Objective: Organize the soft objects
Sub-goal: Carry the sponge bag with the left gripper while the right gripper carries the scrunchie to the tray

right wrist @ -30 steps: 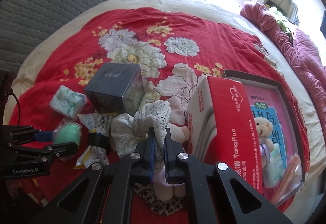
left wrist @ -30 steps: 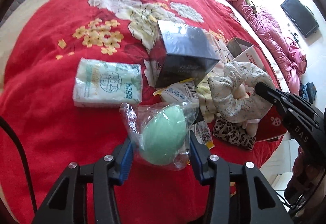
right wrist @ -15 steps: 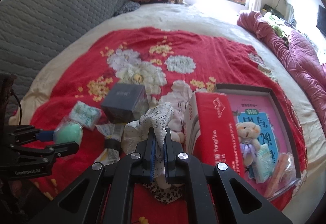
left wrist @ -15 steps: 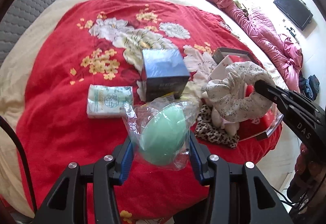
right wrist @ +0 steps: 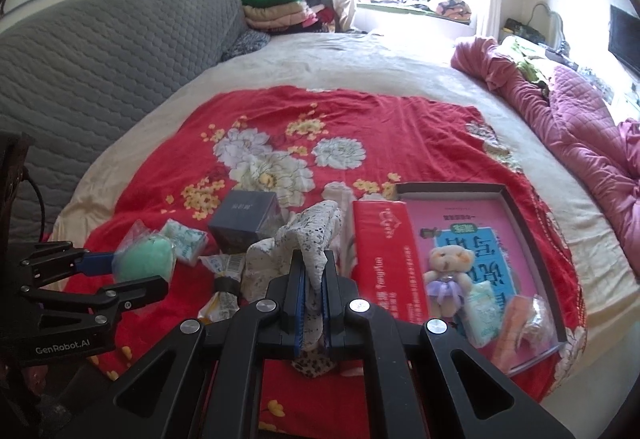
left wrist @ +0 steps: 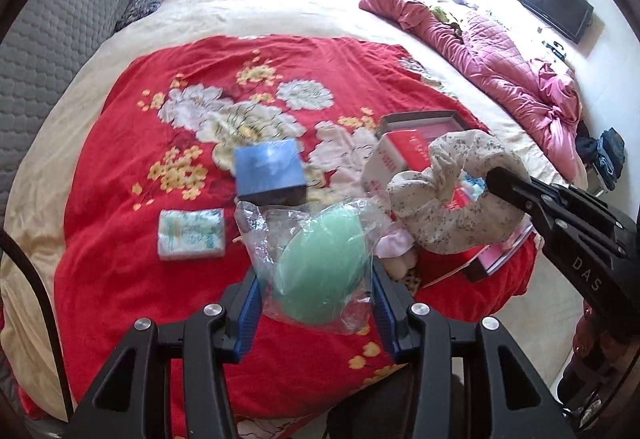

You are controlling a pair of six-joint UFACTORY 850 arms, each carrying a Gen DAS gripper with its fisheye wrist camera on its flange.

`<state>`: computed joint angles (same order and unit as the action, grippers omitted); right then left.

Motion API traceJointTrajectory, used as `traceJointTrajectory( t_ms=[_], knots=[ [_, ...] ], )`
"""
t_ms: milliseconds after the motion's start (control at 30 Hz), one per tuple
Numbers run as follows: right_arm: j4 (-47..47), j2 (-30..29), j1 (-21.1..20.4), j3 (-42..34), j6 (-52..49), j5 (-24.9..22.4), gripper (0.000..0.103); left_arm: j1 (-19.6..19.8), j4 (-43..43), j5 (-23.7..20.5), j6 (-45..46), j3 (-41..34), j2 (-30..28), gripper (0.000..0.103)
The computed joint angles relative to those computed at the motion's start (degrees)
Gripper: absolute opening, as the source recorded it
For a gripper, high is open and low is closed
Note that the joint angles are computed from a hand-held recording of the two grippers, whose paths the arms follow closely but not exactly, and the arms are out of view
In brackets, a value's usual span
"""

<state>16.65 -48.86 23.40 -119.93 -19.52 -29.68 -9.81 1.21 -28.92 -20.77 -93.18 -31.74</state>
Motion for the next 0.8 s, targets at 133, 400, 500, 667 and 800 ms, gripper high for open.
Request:
traceJointTrajectory(
  t_ms=[133,400,500,667,800],
  knots=[
    [0.9,2.4,-1.2,2.6,-0.6,2.0,0.006,-1.2,-0.1,-0.5,-0.1,-2.4,-1.0,0.049],
    [0.3,5.7,-3.3,6.2,1.4,5.3,0.006,-3.5,-0.7,-2.4,0.8,-8.1,-3.8,0.049],
    [3.3,6.8,-4.4,7.5,0.0,6.1,0.006,-4.4,-0.5,-3.3,1.1,-10.8,-5.2,0.049],
    [3.9,8.4,-5.9,9.6,1.4,8.6,0.006,-5.8,-0.5,-4.8,2.4,-14.8,-7.5,0.049],
    [1.4,8.6,-6.7,9.9,4.7,9.4,0.006,-6.7,-1.1,-6.5,3.7,-18.1,-9.6,0.049]
  ],
)
